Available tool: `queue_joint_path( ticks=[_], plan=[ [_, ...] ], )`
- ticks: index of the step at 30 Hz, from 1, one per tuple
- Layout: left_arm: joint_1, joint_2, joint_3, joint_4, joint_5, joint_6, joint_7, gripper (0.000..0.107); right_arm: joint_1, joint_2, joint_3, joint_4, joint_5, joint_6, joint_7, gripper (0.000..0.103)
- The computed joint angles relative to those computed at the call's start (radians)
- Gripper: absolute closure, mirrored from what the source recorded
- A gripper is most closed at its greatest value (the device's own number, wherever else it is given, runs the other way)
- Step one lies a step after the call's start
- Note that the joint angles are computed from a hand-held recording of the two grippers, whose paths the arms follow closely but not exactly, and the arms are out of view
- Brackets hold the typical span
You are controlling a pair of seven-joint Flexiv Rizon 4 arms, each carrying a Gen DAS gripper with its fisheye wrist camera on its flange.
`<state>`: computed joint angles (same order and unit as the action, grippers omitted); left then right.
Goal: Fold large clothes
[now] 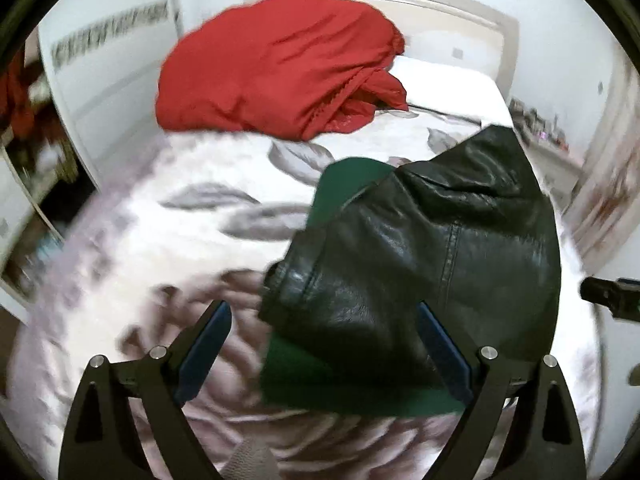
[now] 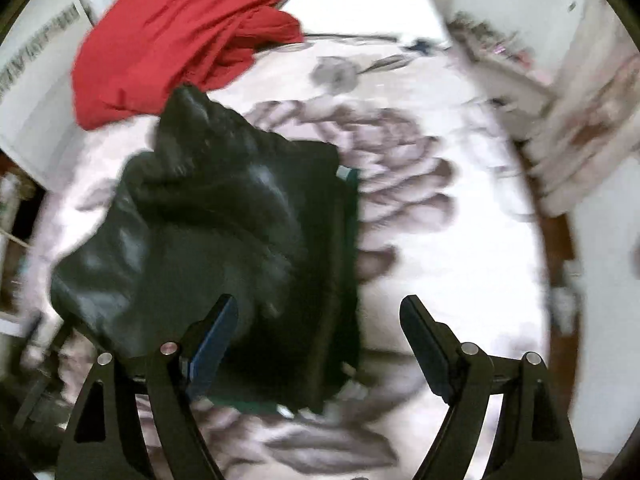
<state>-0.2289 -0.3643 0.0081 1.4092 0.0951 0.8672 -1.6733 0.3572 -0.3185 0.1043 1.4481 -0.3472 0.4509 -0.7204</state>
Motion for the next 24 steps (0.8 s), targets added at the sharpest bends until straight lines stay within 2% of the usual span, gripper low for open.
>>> queue_joint_path(
  ticks=[4, 7, 12, 18, 24],
  plan=[
    [0.003, 0.074, 0.005, 0.029, 0.028, -0.046, 0.052, 0.013, 0.057, 0.085, 0.027, 0.079, -0.071, -0.093, 0.098, 0.018],
    [0.016, 0.145, -0.003, 0.058, 0.019, -0.074, 0.089, 0.013, 0.077, 0.156, 0.058, 0.112, -0.076, -0.143, 0.164, 0.018],
    [0.042, 0.281, -0.02, 0.108, -0.038, -0.128, 0.137, 0.013, 0.133, 0.26, 0.12, 0.099, -0.137, -0.273, 0.285, 0.018],
    [0.073, 0.444, -0.034, 0.123, -0.093, -0.258, 0.16, 0.013, 0.243, 0.327, 0.214, -0.054, -0.224, -0.537, 0.355, 0.018],
    [0.106, 0.584, -0.036, 0.08, -0.135, -0.412, 0.188, 0.013, 0.442, 0.29, 0.3, -0.313, -0.398, -0.862, 0.408, 0.018]
  ],
)
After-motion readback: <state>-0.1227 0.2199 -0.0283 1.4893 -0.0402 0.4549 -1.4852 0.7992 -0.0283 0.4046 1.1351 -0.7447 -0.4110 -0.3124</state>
